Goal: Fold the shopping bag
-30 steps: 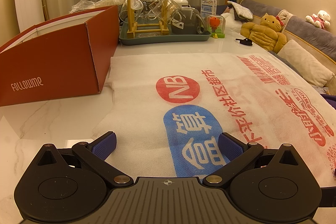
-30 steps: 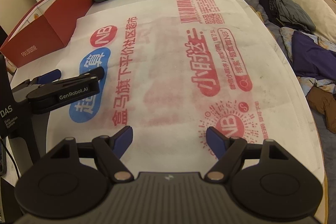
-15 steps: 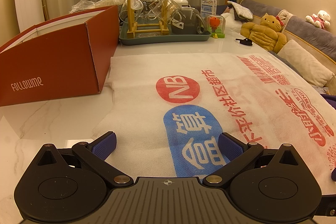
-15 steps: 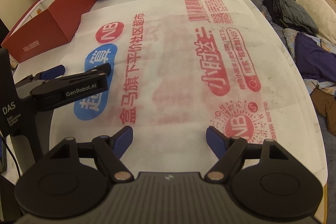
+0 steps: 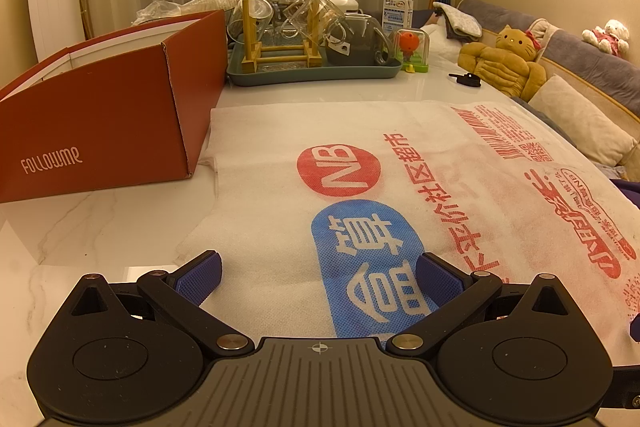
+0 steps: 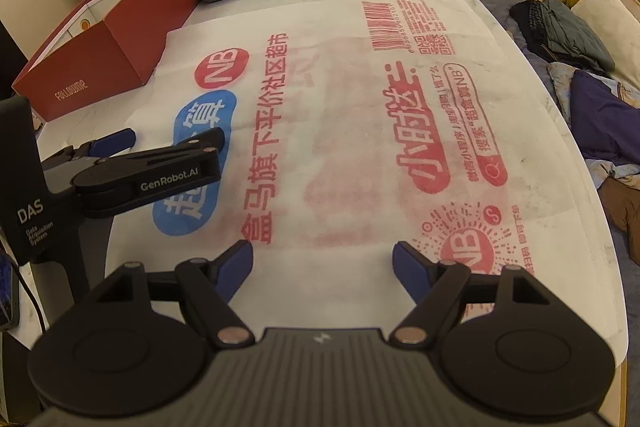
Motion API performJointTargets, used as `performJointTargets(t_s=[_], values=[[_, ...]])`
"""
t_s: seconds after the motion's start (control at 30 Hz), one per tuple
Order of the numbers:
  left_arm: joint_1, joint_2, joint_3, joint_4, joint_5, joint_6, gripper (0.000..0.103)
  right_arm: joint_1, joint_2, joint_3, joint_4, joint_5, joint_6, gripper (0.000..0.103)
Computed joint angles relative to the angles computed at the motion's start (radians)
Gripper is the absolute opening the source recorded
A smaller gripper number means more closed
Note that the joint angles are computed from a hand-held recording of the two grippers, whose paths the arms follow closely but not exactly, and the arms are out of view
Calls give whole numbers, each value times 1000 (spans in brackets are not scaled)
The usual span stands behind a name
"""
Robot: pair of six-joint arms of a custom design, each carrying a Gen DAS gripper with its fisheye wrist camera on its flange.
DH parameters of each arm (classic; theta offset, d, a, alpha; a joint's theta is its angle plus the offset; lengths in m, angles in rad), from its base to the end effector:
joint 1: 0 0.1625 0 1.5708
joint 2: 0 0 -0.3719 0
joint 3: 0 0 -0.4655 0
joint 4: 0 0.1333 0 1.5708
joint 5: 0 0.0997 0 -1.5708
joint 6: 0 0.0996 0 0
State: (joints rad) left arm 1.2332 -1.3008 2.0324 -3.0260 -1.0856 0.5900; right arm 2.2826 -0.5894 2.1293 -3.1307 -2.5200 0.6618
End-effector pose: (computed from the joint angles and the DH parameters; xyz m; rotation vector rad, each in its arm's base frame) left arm -0.0220 -0.6055 0.2099 0.8913 2.2952 -0.8440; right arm 0.3168 -0.2871 -0.1520 0.0458 -2.3060 0.7692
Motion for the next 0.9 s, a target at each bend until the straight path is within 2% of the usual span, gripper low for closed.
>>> performJointTargets(t_s=[0.2, 0.73, 0.83, 0.9], values=[[0, 0, 0, 0, 0, 0, 103, 11, -1, 5, 4, -11, 1, 78], [-4, 7, -6, 2, 8, -10, 103, 42, -55, 77, 68, -15, 117, 78], [-17, -47, 3, 100, 30, -50, 103, 48, -71, 99, 67, -29, 148, 78], [-15, -124, 48, 100, -7, -39, 103, 53, -91, 123, 64, -52, 172, 78]])
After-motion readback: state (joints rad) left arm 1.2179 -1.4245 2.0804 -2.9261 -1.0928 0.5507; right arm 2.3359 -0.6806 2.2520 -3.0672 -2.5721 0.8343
